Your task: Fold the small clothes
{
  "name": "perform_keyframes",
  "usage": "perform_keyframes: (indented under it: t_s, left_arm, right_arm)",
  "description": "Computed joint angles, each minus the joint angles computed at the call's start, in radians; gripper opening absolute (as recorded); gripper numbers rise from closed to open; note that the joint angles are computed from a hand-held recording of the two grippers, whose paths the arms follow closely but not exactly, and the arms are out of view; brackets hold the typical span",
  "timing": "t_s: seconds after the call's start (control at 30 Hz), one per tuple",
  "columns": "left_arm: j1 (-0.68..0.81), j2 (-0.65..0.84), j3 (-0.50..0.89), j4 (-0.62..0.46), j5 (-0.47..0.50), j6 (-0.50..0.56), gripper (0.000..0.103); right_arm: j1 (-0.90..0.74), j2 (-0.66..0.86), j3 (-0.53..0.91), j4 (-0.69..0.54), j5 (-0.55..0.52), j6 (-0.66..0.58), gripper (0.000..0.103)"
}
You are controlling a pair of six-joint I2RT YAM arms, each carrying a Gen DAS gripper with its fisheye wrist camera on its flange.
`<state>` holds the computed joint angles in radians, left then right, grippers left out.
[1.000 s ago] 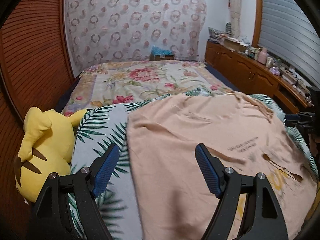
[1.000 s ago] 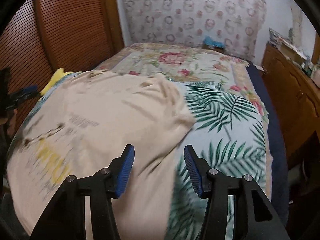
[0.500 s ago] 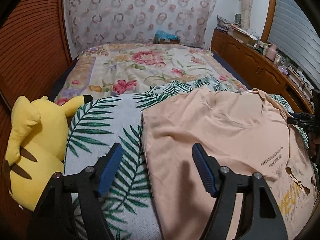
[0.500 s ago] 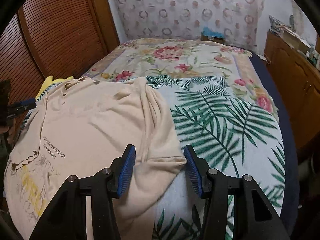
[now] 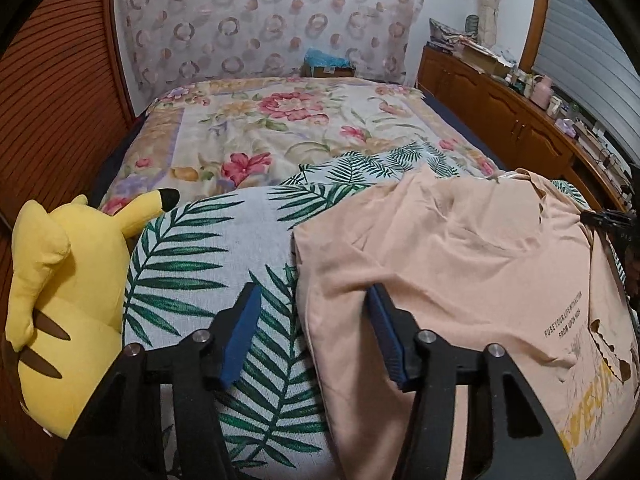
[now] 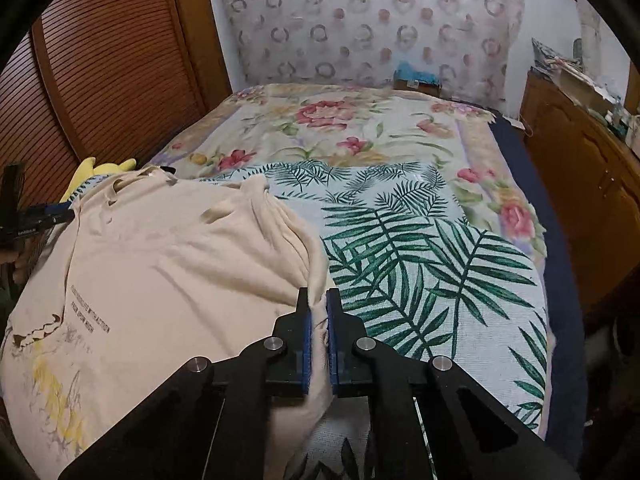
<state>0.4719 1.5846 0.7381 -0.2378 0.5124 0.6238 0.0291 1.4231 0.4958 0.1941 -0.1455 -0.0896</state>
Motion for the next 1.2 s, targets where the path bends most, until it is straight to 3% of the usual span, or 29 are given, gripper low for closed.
perform_keyframes:
  t_s: [0.07, 0.2, 0.27, 0.43, 0.53, 0.63, 0.67, 0.73, 0.87, 0.97, 1.07, 1.13, 1.2]
  left_arm:
    - [-0.007, 0.007, 0.009, 0.002, -0.007, 0.004, 0.042]
    - [-0.02, 0.029, 0.036, -0.009, -0.012, 0.011, 0.04]
    - [-0.024, 0.036, 0.045, -0.015, -0.013, 0.012, 0.04]
    - [-0.037, 0.039, 0.057, -0.03, -0.025, 0.016, 0.04]
    - [-0.045, 0.033, 0.052, -0.029, -0.024, 0.014, 0.035]
    - [-0.054, 0.033, 0.056, -0.047, -0.014, 0.011, 0.018]
    - [-0.06, 0.027, 0.054, -0.056, -0.014, 0.013, 0.007]
    - [-0.07, -0.009, 0.031, -0.056, -0.015, 0.007, 0.006]
    - [-0.026, -0.19, -0.059, -0.098, 0.038, 0.023, 0.006]
    - [0.071, -0.364, -0.113, -0.23, 0.133, 0.112, 0.005]
    - [0.243, -0.487, -0.109, -0.466, 0.268, 0.303, 0.005]
    - [0.405, -0.52, -0.079, -0.678, 0.355, 0.517, 0.005]
    - [0.611, -0.471, -0.02, -0.955, 0.415, 0.851, 0.005]
  right_arm:
    - [-0.001, 0.017, 0.012, -0.004, -0.009, 0.0, 0.006]
    - [0.005, -0.042, 0.004, -0.049, -0.009, 0.016, 0.008]
    - [0.013, -0.048, 0.005, -0.062, 0.007, 0.022, 0.02]
    - [0.016, -0.064, -0.002, -0.088, 0.023, 0.032, 0.037]
    - [0.018, -0.066, -0.004, -0.097, 0.014, 0.039, 0.038]
    - [0.037, -0.07, -0.007, -0.089, 0.028, 0.034, 0.037]
    - [0.039, -0.067, -0.005, -0.089, 0.019, 0.032, 0.029]
    - [0.05, -0.071, -0.002, -0.1, 0.004, 0.017, 0.008]
    - [0.096, -0.247, -0.072, -0.124, 0.013, 0.023, 0.007]
    - [0.135, -0.502, -0.126, -0.244, 0.034, 0.036, 0.006]
    - [0.182, -0.797, -0.158, -0.447, 0.069, 0.047, 0.006]
    - [0.231, -1.008, -0.162, -0.619, 0.109, 0.065, 0.006]
    - [0.318, -1.21, -0.151, -0.808, 0.181, 0.102, 0.006]
